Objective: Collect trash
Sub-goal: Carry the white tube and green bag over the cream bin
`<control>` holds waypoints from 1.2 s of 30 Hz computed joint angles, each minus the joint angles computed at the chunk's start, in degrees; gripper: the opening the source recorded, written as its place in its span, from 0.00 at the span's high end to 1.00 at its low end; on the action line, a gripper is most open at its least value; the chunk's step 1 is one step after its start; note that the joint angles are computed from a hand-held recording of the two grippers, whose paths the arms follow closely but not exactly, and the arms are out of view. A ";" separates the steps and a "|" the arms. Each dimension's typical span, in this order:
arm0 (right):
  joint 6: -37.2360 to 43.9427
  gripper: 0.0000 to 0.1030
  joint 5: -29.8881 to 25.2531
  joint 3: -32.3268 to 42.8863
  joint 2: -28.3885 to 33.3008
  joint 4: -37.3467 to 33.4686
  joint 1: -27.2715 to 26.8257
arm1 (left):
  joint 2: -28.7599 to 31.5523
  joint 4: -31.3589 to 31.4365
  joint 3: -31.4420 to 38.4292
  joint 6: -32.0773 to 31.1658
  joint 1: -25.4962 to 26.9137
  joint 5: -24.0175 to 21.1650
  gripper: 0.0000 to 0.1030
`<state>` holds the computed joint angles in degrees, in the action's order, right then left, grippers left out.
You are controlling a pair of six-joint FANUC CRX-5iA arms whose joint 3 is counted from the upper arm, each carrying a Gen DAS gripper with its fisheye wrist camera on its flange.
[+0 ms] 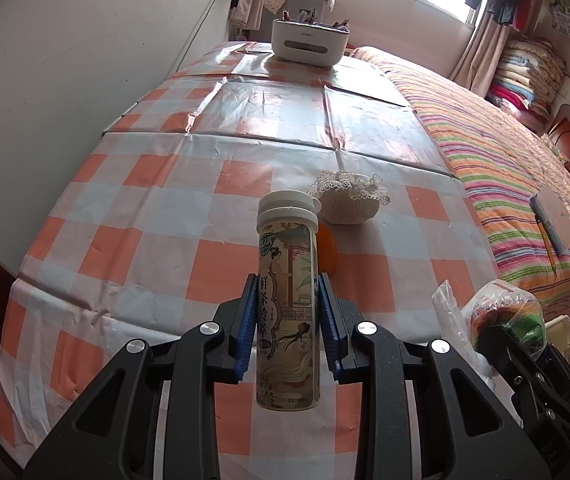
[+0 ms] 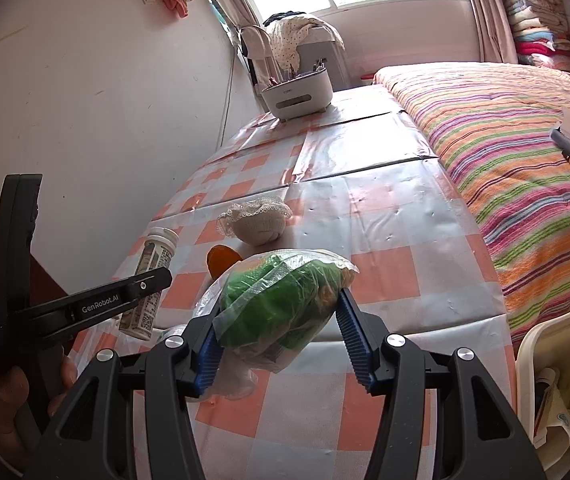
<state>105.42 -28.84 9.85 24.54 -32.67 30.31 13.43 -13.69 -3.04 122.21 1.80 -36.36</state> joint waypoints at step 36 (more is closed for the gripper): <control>-6.63 0.50 12.06 -14.23 -10.32 4.46 -8.40 | 6.36 2.70 7.15 -6.85 -10.22 0.39 0.73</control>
<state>98.79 -16.78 -4.37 14.22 -28.22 21.91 19.79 -10.99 4.11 115.36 -8.42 -35.97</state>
